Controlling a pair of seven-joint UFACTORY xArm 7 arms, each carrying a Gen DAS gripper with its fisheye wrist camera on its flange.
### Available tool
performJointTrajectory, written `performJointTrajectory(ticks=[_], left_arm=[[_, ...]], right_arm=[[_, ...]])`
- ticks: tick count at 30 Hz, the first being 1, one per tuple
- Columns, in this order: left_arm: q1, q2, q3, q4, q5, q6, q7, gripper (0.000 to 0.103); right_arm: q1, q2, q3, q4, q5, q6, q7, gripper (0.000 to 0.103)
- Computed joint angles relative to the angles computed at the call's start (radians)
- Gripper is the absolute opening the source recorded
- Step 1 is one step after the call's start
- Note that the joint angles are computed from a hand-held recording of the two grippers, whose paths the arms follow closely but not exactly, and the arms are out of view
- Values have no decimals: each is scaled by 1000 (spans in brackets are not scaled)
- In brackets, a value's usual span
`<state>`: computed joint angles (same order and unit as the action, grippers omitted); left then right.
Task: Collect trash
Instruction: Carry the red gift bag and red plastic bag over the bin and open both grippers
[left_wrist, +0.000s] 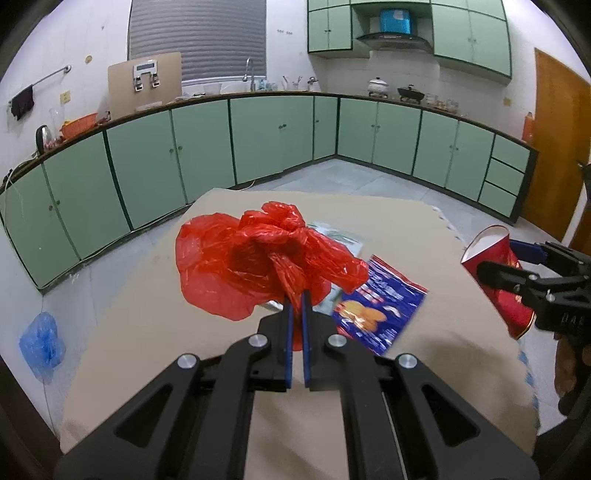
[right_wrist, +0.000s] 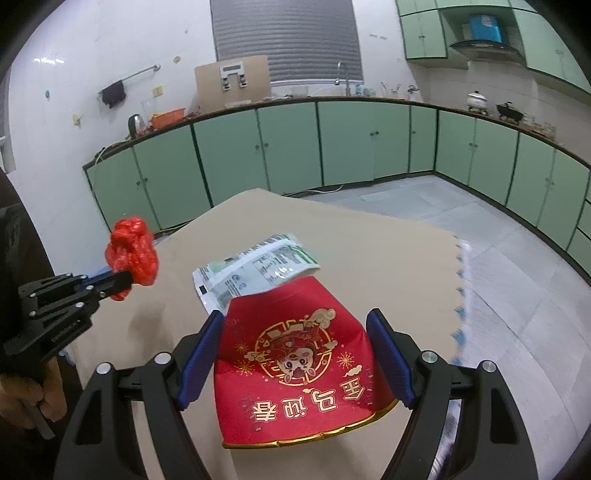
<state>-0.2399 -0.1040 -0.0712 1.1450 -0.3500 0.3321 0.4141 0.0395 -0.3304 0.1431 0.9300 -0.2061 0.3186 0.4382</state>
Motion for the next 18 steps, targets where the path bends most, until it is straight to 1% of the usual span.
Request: performJointTrajectory(ticks=[4,8,15,18], left_arm=[[-30,-91,5,-75,-37,30,45,2],[-85,-173,12,-144,-72,64,81,2],[-225,-289,6,-245,-133,105,144,2],[-294,-317,-6,-277,-162,112,174,2]], right_arm=[[-17,-138,5,-96,4,46,32,77],[-36,-292,8,-205,22,110,62,77],[-74,-559,4,-377,52,268,108,77],[-95,-698,-3,-452,57,364,126,77]])
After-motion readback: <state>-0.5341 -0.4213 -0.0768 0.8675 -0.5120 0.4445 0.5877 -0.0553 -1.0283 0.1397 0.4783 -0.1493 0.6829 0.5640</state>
